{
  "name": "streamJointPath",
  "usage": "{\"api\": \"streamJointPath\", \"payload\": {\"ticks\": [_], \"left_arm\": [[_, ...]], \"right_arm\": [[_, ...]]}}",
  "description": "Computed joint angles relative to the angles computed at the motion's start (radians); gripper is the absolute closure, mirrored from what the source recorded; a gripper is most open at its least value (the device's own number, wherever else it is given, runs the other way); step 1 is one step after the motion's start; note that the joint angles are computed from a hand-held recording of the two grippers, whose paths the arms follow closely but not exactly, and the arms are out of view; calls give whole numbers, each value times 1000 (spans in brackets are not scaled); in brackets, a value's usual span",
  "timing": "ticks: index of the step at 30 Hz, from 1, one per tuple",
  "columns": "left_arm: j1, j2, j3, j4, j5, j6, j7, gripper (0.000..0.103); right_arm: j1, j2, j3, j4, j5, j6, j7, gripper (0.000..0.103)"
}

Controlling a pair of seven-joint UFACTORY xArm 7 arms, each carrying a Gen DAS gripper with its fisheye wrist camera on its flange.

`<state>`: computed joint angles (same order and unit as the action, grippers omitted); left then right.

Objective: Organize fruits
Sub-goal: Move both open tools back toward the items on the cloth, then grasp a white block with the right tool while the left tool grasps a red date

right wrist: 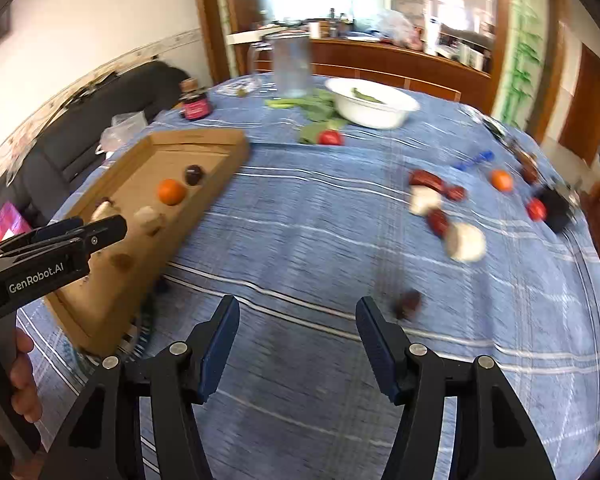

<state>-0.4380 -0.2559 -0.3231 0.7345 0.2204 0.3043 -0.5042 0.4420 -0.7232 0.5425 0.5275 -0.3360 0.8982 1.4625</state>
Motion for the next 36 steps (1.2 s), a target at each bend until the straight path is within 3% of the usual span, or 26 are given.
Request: {"api": "streamJointPath", "payload": {"ticks": [5, 12, 16, 21, 26, 32, 34, 36], "left_arm": [[-22, 42, -51, 44, 40, 28, -61, 34], [-103, 119, -67, 112, 74, 88, -90, 32], [-146, 149, -64, 139, 92, 108, -104, 32], [-195, 185, -61, 181, 100, 135, -82, 32], [-229, 206, -60, 201, 119, 155, -101, 32], [-264, 259, -54, 254, 118, 186, -82, 32], [-280, 293, -52, 287, 132, 194, -79, 32], [-299, 330, -46, 324, 144, 205, -73, 32]], "right_arm": [[80, -170, -26, -103, 79, 94, 11, 38], [165, -421, -48, -233, 174, 239, 12, 38], [174, -526, -90, -305, 200, 229, -24, 39], [106, -610, -151, -352, 160, 229, -132, 39], [-34, -612, -272, -397, 128, 102, -295, 39], [-154, -422, -310, -410, 143, -144, -434, 39], [-181, -383, -283, -401, 133, -163, -461, 71], [-177, -408, -297, -412, 143, -167, -495, 71]]}}
